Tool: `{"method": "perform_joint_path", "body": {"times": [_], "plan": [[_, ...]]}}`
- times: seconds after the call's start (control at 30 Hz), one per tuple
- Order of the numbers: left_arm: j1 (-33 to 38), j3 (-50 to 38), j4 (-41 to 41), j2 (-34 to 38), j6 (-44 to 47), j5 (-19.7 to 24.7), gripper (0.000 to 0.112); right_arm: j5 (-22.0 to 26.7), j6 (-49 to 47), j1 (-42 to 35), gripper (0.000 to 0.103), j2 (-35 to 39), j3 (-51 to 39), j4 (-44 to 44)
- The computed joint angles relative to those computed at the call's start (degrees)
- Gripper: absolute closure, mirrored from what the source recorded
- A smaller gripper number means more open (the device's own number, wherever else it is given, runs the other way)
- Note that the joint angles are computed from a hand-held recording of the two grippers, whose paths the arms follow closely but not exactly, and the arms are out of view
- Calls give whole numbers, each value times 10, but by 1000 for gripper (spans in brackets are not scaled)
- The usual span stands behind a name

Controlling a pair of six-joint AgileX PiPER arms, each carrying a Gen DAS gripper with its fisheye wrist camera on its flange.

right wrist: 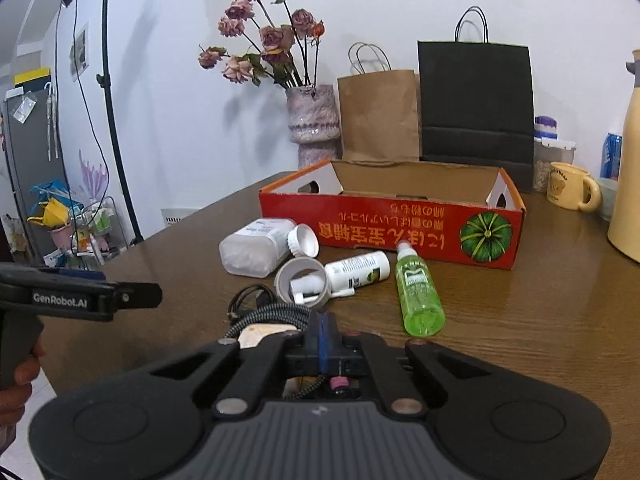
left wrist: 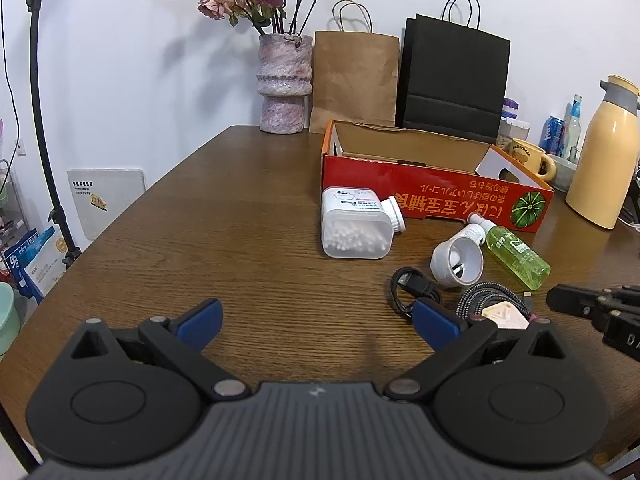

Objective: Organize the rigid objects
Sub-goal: 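Grasp the braided cable with the right tool and lift it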

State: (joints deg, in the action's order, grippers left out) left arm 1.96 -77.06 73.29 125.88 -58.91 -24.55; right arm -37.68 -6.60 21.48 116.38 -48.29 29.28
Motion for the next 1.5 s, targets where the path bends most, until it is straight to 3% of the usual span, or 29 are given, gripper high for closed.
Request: {"method": "perform_joint_path", "body": {"times": [0.03, 0.07, 0.1, 0.13, 0.27, 0.47, 0.57, 0.67, 1.1, 1.5], "plan": [[0, 1, -1, -1, 2, -1, 9, 3, -14, 2, 85, 3, -5, 14], [1, 4, -4, -2, 7, -2, 9, 6, -18, 2, 53, 4, -7, 15], [1, 7, -10, -4, 14, -3, 9, 4, -21, 4, 34, 7, -10, 17], [1, 10, -16, -5, 21, -3, 9, -4, -15, 6, 4, 10, -10, 6], [5, 11, -20, -6, 22, 0, 9, 34, 2, 2, 0, 21, -34, -36], [15, 9, -15, -3, 14, 1, 9, 144, -88, 2, 0, 70, -131, 73], [20, 6, -9, 0, 6, 0, 9, 131, -107, 12, 0, 84, -142, 107], [23, 1, -4, 4, 0, 1, 9, 115, -39, 7, 12, 77, -122, 44], [12, -3, 7, 6, -2, 7, 9, 43, -77, 22, 13, 26, -63, 73], [-37, 33, -30, -17, 39, 8, 9, -2, -69, -17, 13, -22, 17, 56]]}}
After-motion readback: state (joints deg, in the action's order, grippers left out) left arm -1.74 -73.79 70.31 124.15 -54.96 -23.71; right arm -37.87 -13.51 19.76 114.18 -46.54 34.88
